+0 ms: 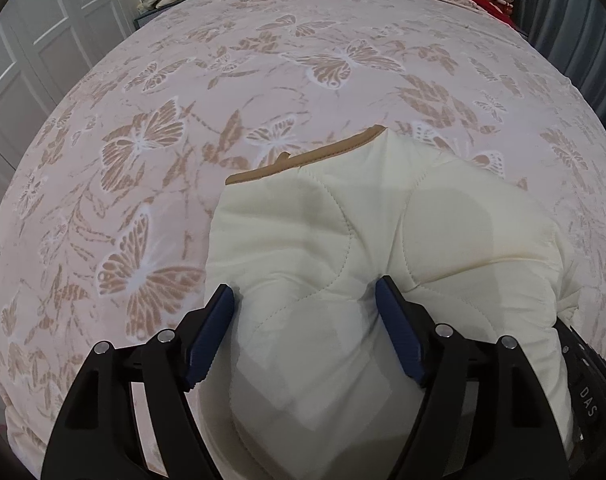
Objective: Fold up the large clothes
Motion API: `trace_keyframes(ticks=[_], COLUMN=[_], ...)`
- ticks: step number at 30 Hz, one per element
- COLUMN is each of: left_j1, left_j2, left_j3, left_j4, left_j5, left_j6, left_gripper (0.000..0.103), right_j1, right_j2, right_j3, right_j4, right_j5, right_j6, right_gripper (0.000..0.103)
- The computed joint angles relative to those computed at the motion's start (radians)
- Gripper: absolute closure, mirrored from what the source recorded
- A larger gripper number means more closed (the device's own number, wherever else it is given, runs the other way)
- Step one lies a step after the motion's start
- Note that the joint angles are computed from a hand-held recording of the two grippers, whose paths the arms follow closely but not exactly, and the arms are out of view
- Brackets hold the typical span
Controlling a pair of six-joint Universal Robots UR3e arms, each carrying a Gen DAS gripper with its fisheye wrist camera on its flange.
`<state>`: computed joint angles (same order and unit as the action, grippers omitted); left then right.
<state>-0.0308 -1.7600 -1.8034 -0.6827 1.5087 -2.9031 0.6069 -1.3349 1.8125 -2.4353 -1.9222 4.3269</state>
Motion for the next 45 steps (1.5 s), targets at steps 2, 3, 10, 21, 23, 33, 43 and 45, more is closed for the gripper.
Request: trace_keyframes(ticks=[2, 3, 10, 21, 23, 33, 43, 45], left_j1=[-0.006, -0.009, -0.023, 0.299, 0.442, 0.728, 0.595, 0.585], left_j2=[-0.005, -0.009, -0.033, 0.160, 0.237, 0.287, 0.423, 0.471], left_j3=[-0.011, -0.017, -0.043, 0.019, 0.030, -0.064, -0.039, -0.013], left_j4=[0.026, 0.042, 0.115, -0.377, -0.615, -1.184, -1.123, -1.126], left_j5=[0.009, 0.015, 0.033, -0.370, -0.475, -0.519, -0.490, -0.479], left_j6=[-0.004, -0.008, -0.030, 0.113, 0.253, 0.654, 0.678, 0.731], left_gripper=[0.032, 0.031, 0.030, 0.013, 0.008, 0.006, 0.022, 0.030], right_j1=[0.002, 0.005, 0.003, 0.056, 0.124, 0.258, 0.234, 0.244], right_j2=[0.005, 0.007, 0.015, -0.196, -0.279, -0.330, -0.085, -0.091], right_j3=[0.009, 0.012, 0.043, 0.073, 0.107, 0.470, 0.365, 0.269], right_j4=[-0.021, -0.028, -0.090, 0.073, 0.125, -0.411, -0.626, -0.483], right_j5=[-0.007, -0.010, -0.017, -0.052, -0.092, 0.030, 0.072, 0.057], right_j6=[0.002, 0.004, 0.004, 0.152, 0.260, 0.528, 0.487, 0.446], right_gripper=[0.093, 0.093, 0.093, 0.040, 0.032, 0.026, 0.027, 0.046])
